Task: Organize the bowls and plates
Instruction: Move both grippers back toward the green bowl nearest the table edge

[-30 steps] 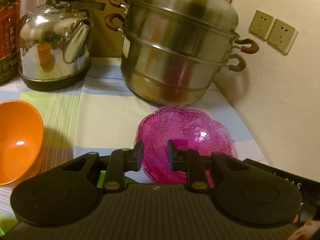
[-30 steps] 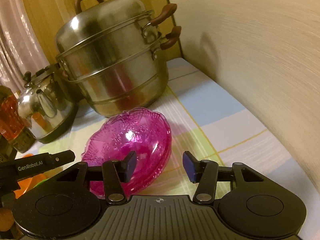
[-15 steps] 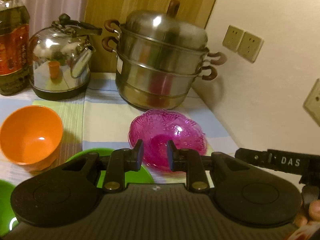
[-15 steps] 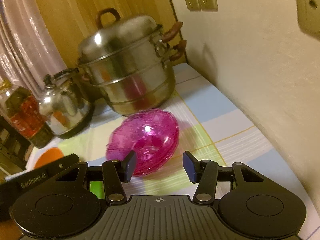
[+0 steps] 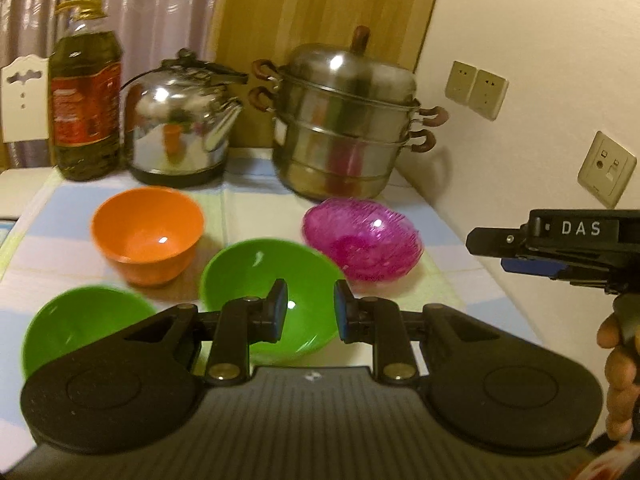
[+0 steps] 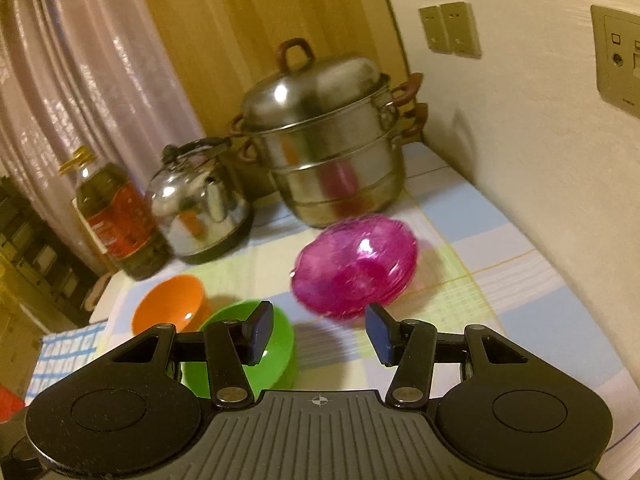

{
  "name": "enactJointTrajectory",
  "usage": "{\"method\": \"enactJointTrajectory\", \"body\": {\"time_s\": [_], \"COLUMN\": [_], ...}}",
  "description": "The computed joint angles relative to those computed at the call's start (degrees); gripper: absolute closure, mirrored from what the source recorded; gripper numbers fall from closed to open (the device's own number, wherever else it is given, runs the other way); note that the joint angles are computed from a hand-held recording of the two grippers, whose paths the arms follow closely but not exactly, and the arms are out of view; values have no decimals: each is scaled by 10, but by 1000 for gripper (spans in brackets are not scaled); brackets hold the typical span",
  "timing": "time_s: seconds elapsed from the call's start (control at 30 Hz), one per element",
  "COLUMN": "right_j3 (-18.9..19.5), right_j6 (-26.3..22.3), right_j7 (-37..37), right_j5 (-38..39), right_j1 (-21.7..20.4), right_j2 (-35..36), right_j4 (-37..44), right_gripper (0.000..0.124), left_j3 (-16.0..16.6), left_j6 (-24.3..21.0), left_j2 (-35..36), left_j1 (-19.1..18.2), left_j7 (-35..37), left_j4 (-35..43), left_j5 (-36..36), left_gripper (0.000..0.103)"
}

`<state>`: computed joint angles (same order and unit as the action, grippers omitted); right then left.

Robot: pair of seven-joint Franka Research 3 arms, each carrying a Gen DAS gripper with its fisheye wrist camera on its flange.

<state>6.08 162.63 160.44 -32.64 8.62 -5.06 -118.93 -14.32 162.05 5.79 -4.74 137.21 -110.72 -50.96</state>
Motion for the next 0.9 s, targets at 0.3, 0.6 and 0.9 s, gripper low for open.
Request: {"method": "enactJointTrajectory", "body": {"time_s": [0.3, 0.6, 0.9], "right_j3": [11, 8, 10], "right_j6": [51, 85, 41], "right_j7": [-37, -245, -401], "right_j5": [6, 223, 340], "right_j1": [29, 93, 124], "right_j2": [23, 107, 205], "right_j4": [-24, 32, 150], "right_gripper": [73, 73, 73], "left_j3": [34, 73, 55], "left_j6": [56, 69, 27], "left_j2": [-48, -38, 31], "left_j1": [-2, 28, 105], "left_j7": [11, -25, -103], "left_j4": [-82, -84, -15], "left_j5": [18, 93, 174], "left_gripper": [79, 73, 71]}}
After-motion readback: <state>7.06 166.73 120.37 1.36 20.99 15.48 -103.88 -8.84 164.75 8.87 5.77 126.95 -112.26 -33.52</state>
